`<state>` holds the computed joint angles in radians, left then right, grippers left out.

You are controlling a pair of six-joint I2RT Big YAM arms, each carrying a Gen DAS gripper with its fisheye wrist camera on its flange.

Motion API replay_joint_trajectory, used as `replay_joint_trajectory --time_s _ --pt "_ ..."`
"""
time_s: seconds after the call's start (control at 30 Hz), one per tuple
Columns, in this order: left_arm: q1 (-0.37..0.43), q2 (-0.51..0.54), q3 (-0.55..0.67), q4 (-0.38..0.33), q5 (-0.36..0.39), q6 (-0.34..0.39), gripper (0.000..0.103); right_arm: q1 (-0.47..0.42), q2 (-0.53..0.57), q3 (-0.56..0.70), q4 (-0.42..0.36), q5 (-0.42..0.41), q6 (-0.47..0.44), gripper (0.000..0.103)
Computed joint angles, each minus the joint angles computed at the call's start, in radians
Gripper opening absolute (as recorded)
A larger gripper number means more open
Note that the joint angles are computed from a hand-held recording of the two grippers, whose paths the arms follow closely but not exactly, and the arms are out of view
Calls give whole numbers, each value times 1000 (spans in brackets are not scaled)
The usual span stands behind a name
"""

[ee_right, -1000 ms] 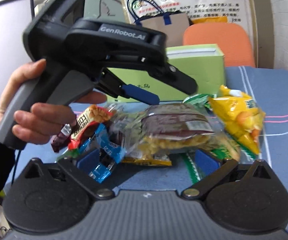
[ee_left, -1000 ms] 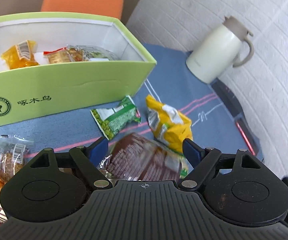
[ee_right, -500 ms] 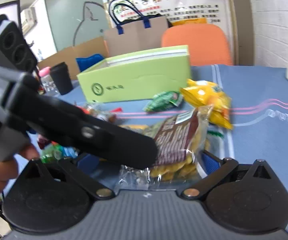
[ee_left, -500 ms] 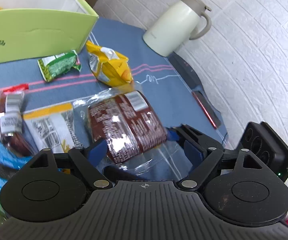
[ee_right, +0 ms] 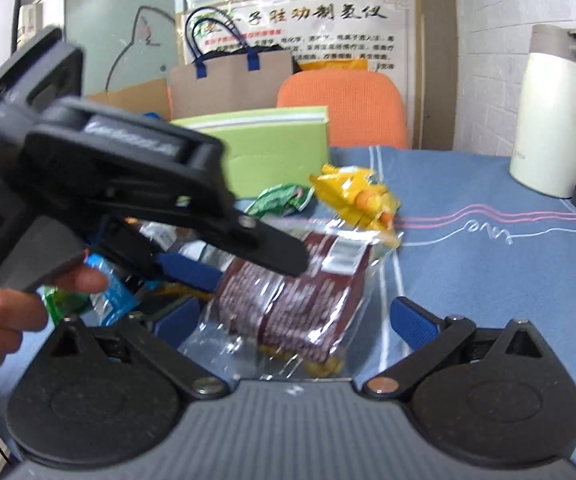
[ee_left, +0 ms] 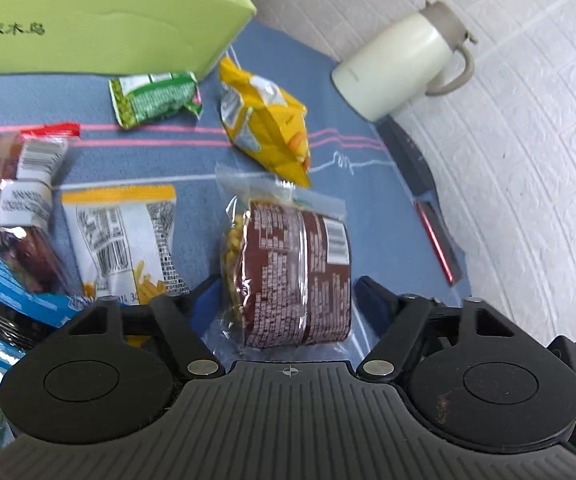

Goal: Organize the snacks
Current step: 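Grasp the brown-labelled bag with the left gripper and lift it over the box, then open the left gripper to drop the brown-labelled bag into the box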

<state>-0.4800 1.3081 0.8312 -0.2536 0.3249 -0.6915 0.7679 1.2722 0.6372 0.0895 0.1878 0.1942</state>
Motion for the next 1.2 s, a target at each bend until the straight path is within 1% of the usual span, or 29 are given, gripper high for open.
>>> replay_joint_trajectory --time_s 0.03,0.1,0.13,0.17,0.2,0.23,0.27,0.33,0.47,0.53,0.63,0.77,0.87,0.97,1.07,1.13,1.2 --pt "-3 0 -2 -1 2 0 48 1 8 5 -9 -3 -8 90" --pt "-7 -3 -9 -2 -1 -4 45 -2 21 13 -17 -3 -9 87" --pt "-13 -5 -11 -2 -20 -7 43 -2 25 13 -15 1 -9 82" --pt "-17 -9 -15 -6 -36 -7 35 -4 24 11 -12 -5 -11 76" --pt "-20 -15 -19 -11 -53 -10 25 -5 19 7 -9 -9 -11 74" --pt "-25 -22 -24 -14 -70 -10 24 -4 12 1 -5 -3 -17 69" --pt "-25 -32 -36 -1 -62 -19 22 3 -1 -12 1 7 -20 68" --pt "-33 -60 -56 15 -63 -42 21 10 -28 -30 6 15 -5 67" --pt "-48 -121 -64 12 -114 -43 21 40 -68 -34 8 60 -26 67" --pt "-37 -151 -60 7 -129 -38 21 38 -71 -18 20 53 -47 67" --pt "9 -184 -39 -13 -137 -24 21 29 -45 34 42 22 -95 67" --pt "100 -180 42 -55 -147 26 22 14 44 164 72 -8 -207 67" --pt "173 -146 124 -86 -165 78 22 -17 139 310 51 -77 -249 67" --pt "252 -83 205 -111 -161 123 23 -47 258 485 -7 -159 -258 67" --pt "324 6 284 -136 -138 132 24 -63 385 658 -83 -207 -256 67" --pt "355 78 342 -159 -137 142 25 -72 467 766 -140 -230 -249 67" --pt "372 131 372 -168 -139 147 25 -83 540 863 -200 -258 -227 67"
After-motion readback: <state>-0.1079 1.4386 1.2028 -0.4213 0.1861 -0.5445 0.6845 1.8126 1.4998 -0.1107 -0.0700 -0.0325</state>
